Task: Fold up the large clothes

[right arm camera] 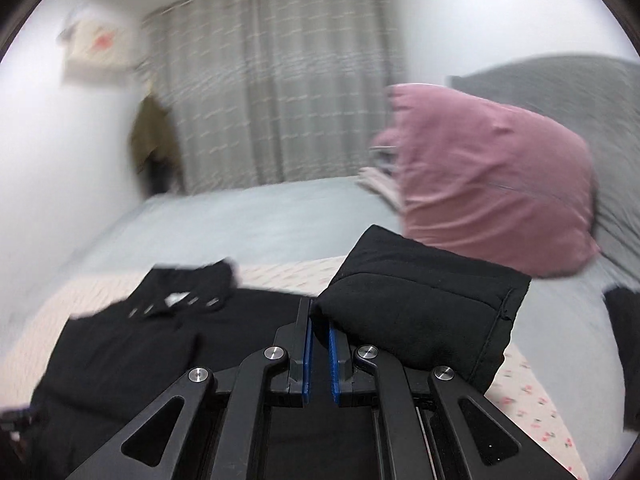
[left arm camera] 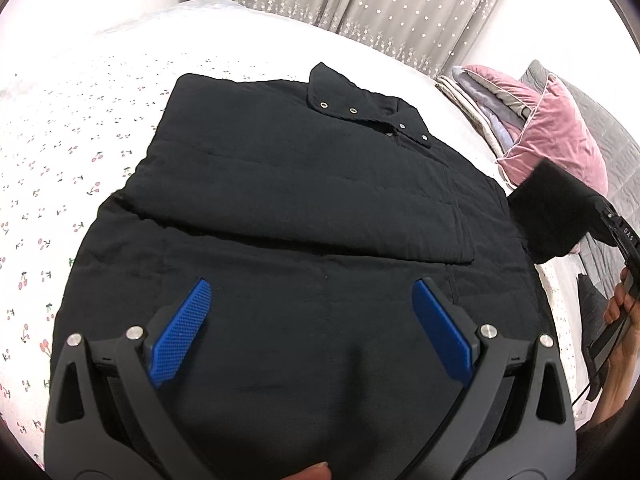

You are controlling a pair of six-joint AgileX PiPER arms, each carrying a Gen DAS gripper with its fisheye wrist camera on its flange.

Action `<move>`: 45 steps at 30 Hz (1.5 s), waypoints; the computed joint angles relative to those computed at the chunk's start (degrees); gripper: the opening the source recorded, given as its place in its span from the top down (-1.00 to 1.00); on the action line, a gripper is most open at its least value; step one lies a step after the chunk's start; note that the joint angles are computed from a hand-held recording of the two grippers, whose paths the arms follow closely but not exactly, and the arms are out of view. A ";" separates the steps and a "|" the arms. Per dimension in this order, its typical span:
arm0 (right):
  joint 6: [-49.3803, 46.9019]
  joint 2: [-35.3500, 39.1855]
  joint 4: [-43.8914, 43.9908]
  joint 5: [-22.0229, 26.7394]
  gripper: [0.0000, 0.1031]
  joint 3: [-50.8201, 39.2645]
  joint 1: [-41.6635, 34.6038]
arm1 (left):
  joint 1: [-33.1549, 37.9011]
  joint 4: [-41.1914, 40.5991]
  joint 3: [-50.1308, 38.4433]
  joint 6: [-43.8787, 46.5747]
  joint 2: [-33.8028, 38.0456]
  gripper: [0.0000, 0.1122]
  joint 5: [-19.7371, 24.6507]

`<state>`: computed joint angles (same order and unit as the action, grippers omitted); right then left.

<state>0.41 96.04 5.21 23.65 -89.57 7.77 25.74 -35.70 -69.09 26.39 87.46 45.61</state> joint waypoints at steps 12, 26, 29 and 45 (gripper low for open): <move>-5.25 19.57 -13.98 25.46 0.81 -16.64 20.22 | -0.86 0.93 0.71 0.53 -0.46 -0.79 0.23; -9.18 9.70 8.64 30.73 -0.33 -8.10 11.30 | -14.96 14.79 -2.64 -5.89 -2.61 -0.79 -3.92; -9.85 5.88 16.00 29.28 -0.33 -2.80 4.80 | -21.49 21.00 -4.95 -9.75 -1.62 -0.79 -4.28; -2.77 10.45 26.74 32.24 -0.33 -5.55 -14.32 | -50.80 54.26 -19.35 -27.76 17.44 -0.79 -11.50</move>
<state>-2.37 106.50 31.95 55.89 -95.12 -6.55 -25.07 18.55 -88.44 -1.37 104.91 34.11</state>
